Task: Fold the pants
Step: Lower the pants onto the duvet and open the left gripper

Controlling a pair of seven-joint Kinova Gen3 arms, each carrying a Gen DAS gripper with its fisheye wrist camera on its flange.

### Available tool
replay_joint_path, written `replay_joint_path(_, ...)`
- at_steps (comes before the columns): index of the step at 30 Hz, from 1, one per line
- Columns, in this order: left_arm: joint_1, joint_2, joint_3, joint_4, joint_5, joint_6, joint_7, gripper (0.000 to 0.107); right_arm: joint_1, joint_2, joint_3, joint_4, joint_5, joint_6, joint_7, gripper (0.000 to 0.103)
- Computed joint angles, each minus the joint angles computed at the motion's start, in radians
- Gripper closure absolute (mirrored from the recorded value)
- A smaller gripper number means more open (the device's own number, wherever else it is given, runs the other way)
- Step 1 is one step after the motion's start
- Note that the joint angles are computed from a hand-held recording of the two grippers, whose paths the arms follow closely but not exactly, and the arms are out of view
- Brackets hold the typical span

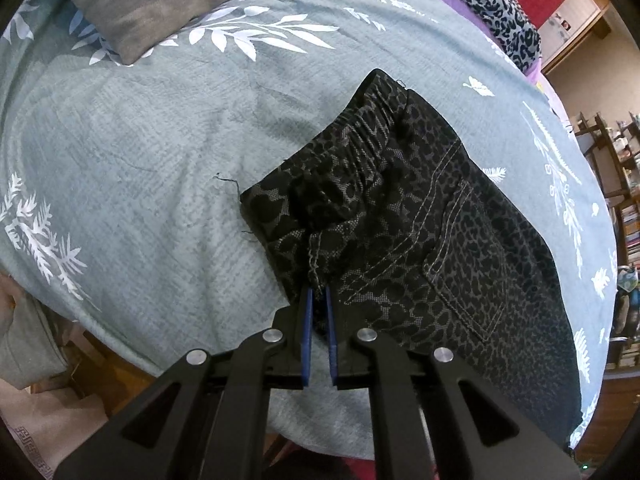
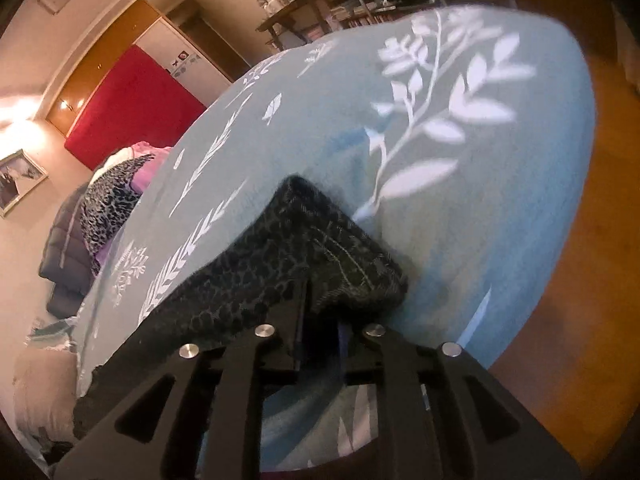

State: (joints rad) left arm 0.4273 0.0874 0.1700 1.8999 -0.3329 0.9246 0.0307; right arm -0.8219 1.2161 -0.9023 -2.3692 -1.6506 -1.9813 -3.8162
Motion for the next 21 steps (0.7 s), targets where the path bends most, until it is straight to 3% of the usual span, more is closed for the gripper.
replay_joint_path(4, 0.011, 0.000, 0.006, -0.009, -0.023, 0.019, 0.007, 0.099, -0.057, 0.047, 0.138, 0.058, 0.061, 0.078, -0.089, 0.064)
replay_joint_path(6, 0.019, -0.006, 0.009, -0.010, -0.035, 0.029, 0.026, 0.093, -0.074, 0.071, 0.190, 0.080, 0.081, 0.108, -0.106, 0.062)
replay_joint_path(8, 0.027, -0.011, 0.014, -0.016, -0.046, 0.063, 0.059, 0.069, -0.090, 0.088, 0.225, 0.100, 0.093, 0.124, -0.108, 0.062)
replay_joint_path(9, 0.036, -0.010, 0.019, -0.023, -0.064, 0.092, 0.082, 0.066, -0.102, 0.091, 0.237, 0.107, 0.086, 0.126, -0.102, 0.062)
replay_joint_path(13, 0.068, -0.009, 0.040, -0.053, -0.122, 0.180, 0.130, 0.064, -0.135, 0.077, 0.177, 0.138, 0.024, 0.097, -0.096, 0.062)
replay_joint_path(16, 0.098, 0.014, 0.053, -0.095, -0.165, 0.247, 0.129, 0.064, -0.158, 0.107, 0.099, 0.208, 0.010, 0.124, -0.176, 0.062)
replay_joint_path(21, 0.118, 0.027, 0.045, -0.129, -0.178, 0.287, 0.086, 0.063, -0.136, 0.163, -0.003, 0.280, -0.043, 0.198, -0.264, 0.062)
